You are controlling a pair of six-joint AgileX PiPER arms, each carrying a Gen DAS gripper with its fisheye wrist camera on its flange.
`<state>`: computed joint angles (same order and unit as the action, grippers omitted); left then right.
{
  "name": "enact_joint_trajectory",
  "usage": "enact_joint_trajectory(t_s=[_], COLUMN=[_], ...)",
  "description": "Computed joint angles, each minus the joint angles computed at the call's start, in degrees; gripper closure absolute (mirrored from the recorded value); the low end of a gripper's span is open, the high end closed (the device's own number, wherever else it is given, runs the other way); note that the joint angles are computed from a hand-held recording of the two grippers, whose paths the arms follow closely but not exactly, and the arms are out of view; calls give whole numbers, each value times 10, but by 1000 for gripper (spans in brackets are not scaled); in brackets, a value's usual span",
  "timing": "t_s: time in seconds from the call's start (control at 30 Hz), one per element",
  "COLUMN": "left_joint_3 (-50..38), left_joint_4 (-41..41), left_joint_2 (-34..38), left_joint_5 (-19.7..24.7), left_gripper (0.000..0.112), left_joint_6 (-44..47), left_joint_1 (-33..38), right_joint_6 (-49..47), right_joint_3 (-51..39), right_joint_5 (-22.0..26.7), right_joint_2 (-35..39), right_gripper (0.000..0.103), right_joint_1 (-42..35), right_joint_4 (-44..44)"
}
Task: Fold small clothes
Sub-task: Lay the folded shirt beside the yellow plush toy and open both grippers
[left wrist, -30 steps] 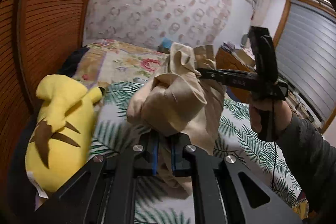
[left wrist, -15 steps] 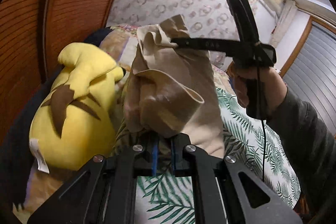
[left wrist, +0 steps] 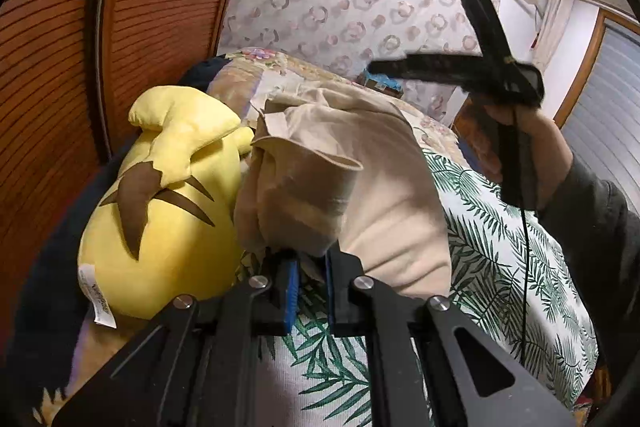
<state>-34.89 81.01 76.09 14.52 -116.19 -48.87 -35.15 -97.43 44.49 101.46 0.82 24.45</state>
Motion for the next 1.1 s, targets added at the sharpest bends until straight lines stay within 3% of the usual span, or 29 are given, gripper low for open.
enact_joint_trajectory(t_s=[0.17,0.27,0.3,0.37,0.43,0.63,0.67,0.7,1.03,1.1], left_joint_3=[-13,-22,-24,-30,-43,-59,-61,-62,-65,-67], left_joint_4=[-93,-120,-122,-122,-139,-151,-153,-153,-165,-165], left_joint_2=[-10,-18,-21,-23,-19,-9,-7,-5,-1,-1], left_joint_5=[65,110,123,148,180,210,213,213,228,232], left_gripper=[95,82,69,57,32,28,28,28,28,28], left_joint_6=[98,131,134,139,162,184,185,186,186,183], left_joint_1=[-36,-62,-71,-84,-99,-115,-117,-117,-137,-146], right_joint_6=[8,26,38,59,76,88,83,74,105,120], right_joint_3=[17,-20,-44,-82,-118,-186,-182,-175,-18,24], right_joint_5=[15,44,59,85,110,131,124,112,-79,-114], right_joint_2=[2,35,50,79,104,156,156,154,77,49], right_gripper=[62,62,62,62,62,62,71,101,101,92], right_joint_1=[-17,-27,-30,-36,-41,-45,-46,-47,-33,-22], right_joint_4=[-4,3,3,11,18,24,29,36,-14,-36])
